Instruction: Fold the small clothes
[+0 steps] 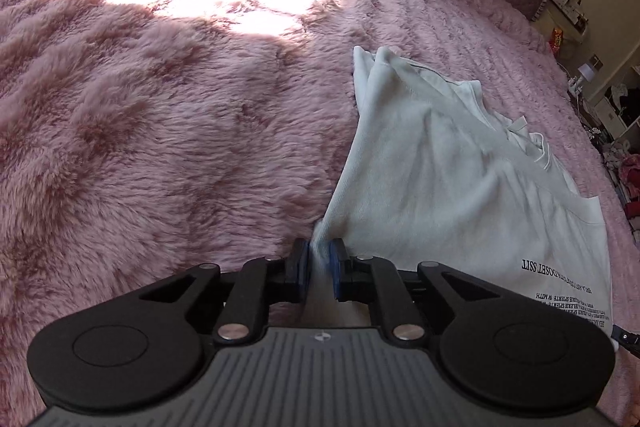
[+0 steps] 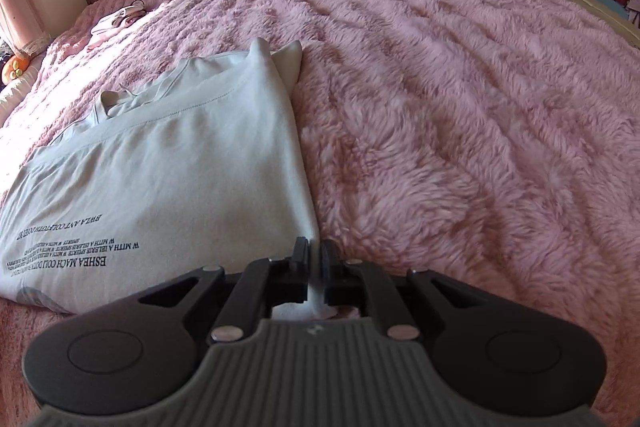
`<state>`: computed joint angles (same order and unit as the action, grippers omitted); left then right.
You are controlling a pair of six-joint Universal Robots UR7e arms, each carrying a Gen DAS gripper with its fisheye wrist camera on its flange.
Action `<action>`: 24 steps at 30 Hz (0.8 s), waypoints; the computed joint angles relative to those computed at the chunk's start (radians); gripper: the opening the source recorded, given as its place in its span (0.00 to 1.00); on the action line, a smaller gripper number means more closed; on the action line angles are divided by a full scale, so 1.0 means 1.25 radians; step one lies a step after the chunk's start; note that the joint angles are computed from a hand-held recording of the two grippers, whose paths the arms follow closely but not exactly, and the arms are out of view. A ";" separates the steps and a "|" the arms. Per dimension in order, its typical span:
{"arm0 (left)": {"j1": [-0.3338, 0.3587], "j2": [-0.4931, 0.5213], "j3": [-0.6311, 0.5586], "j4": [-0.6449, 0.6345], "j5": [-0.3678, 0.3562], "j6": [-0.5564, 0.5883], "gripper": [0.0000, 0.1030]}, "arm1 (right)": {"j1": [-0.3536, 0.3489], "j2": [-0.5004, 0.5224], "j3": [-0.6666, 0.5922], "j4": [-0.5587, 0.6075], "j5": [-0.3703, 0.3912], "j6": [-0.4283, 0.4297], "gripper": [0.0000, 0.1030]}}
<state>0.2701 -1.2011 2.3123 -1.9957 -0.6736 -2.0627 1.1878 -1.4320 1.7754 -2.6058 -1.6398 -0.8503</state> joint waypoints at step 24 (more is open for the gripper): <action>0.046 0.149 -0.114 -0.058 0.088 0.186 0.50 | 0.347 0.517 -0.302 -0.199 -0.152 -0.020 0.30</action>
